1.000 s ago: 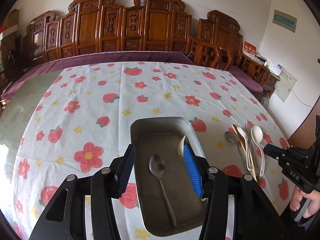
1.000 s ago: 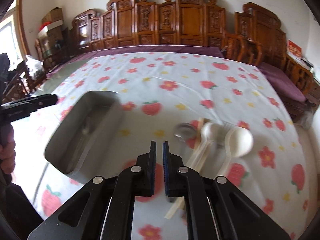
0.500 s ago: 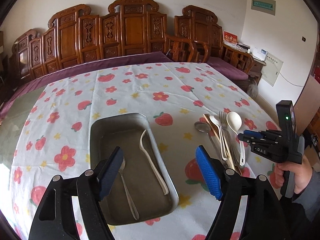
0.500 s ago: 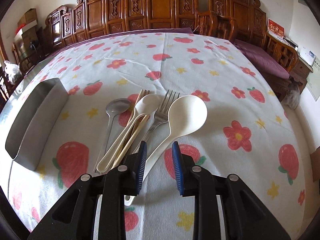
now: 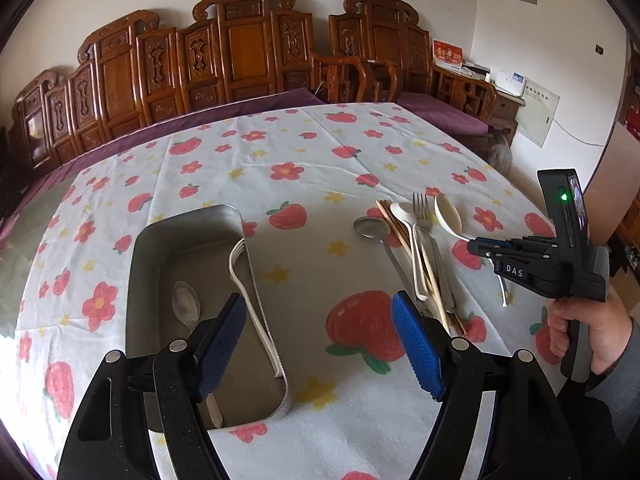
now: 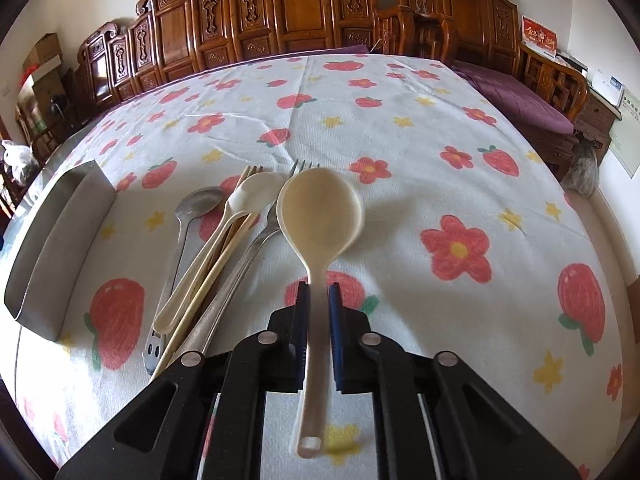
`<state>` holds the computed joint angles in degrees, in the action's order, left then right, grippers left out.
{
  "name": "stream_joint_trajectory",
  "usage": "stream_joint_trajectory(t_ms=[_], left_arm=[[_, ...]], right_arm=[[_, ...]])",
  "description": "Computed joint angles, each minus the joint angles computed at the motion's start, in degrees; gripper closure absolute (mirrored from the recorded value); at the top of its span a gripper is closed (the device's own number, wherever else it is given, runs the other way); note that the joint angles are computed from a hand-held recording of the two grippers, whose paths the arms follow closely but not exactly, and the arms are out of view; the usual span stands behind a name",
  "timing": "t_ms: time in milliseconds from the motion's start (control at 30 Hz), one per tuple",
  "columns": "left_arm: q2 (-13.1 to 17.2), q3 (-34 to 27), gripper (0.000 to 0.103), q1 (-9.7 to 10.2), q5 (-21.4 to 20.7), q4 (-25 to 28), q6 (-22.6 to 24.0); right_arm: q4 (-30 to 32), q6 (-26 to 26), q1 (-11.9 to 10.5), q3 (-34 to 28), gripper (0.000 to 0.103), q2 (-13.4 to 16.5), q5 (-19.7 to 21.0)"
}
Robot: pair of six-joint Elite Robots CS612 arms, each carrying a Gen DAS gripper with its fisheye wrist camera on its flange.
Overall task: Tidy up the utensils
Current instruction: 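Grasp a white plastic spoon by its handle with the right tool, then grasp another white plastic spoon with the left tool while the right holds its spoon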
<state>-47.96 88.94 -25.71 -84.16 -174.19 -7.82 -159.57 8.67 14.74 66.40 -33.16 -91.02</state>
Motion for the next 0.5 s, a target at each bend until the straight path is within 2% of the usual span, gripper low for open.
stream_joint_trajectory(t_ms=[267,500], left_arm=[[1.33,-2.31,0.031,-1.59,-2.09,4.33,-1.75],[3.59,-6.49,0.031,-2.68,-1.62,7.82,-0.47]], right_arm=[[-1.72,0.12,-1.11,0.12,0.092,0.05,1.35],[-2.51,0.33,-1.70,-0.09,0.092,0.26,3.10]])
